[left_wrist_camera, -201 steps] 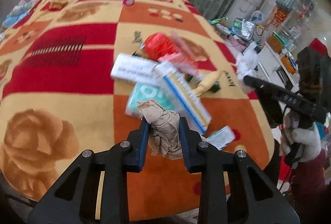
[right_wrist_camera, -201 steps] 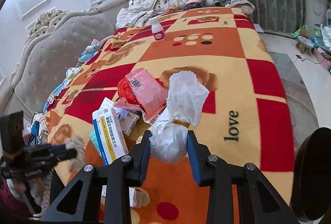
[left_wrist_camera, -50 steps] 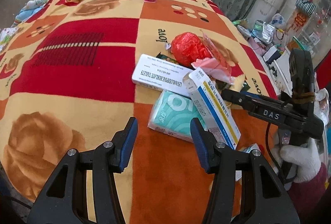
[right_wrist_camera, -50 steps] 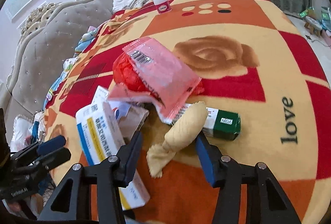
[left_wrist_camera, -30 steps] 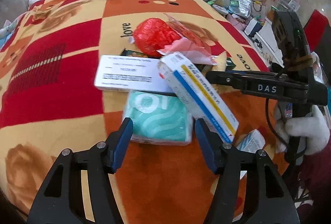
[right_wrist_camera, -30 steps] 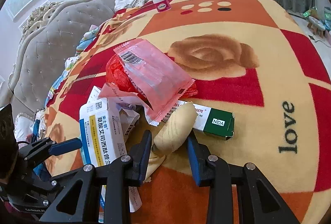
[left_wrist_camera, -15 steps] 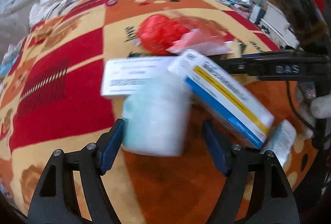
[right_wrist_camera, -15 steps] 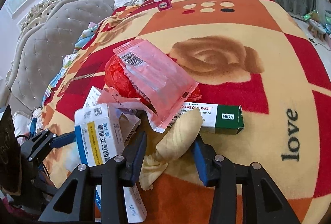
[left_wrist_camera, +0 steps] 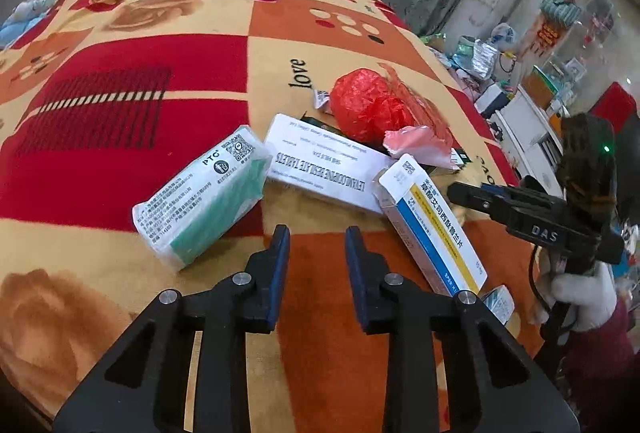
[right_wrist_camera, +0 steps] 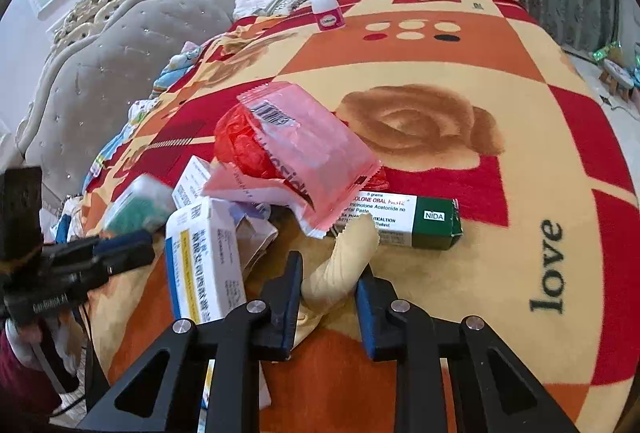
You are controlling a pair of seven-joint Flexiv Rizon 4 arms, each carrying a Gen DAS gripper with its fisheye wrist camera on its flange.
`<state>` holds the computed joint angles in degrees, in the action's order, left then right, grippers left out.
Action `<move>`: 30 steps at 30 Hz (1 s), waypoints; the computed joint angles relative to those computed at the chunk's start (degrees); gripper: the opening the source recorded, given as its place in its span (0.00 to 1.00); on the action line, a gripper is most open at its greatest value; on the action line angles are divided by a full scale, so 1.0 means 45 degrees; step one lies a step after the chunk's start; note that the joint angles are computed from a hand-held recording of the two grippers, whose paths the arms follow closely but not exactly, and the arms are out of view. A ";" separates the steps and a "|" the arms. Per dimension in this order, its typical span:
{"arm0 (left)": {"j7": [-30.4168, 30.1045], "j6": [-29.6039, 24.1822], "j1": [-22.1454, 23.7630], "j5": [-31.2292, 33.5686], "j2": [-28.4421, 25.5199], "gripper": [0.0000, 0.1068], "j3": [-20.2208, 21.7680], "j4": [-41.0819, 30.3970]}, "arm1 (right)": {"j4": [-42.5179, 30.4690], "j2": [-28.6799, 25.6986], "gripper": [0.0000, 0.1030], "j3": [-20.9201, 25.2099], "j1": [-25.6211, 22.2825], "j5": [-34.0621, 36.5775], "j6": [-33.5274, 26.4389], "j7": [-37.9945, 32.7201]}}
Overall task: Collect trash
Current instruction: 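Grasp the teal tissue pack with the left tool while the right tool holds the glove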
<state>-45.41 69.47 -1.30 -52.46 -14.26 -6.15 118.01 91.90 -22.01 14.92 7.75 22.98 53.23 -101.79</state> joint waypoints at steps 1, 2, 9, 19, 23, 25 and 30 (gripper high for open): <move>-0.0086 0.0070 -0.0017 -0.0067 0.0063 0.24 0.0009 0.0068 | 0.0046 0.0046 0.23 0.0004 -0.0012 0.0013 0.0017 -0.0015; -0.0163 0.0107 -0.0032 -0.0110 0.0156 0.25 0.0036 0.0166 | 0.0092 0.0107 0.23 0.0000 -0.0028 0.0018 0.0001 -0.0017; 0.0381 0.0607 -0.0246 -0.1224 0.1014 0.52 0.0285 0.0893 | 0.0216 0.0303 0.23 0.0011 -0.0070 0.0195 -0.0135 -0.0246; -0.0745 0.2087 -0.0062 0.1760 0.0921 0.53 0.0811 0.0976 | 0.0181 0.0285 0.23 -0.0086 -0.0002 0.0266 -0.0416 -0.0138; -0.1140 0.1769 0.0394 0.2507 0.0352 0.53 0.0722 0.0460 | 0.0084 0.0222 0.23 -0.0107 0.0003 0.0249 -0.0546 -0.0056; -0.0517 0.1659 0.0616 0.2304 0.0328 0.53 0.0344 0.0484 | 0.0093 0.0244 0.23 -0.0097 -0.0008 0.0269 -0.0554 -0.0067; 0.0889 0.0781 0.0518 0.2024 0.0440 0.53 0.0125 0.0544 | 0.0093 0.0242 0.23 -0.0176 -0.0003 0.0161 -0.0698 0.0048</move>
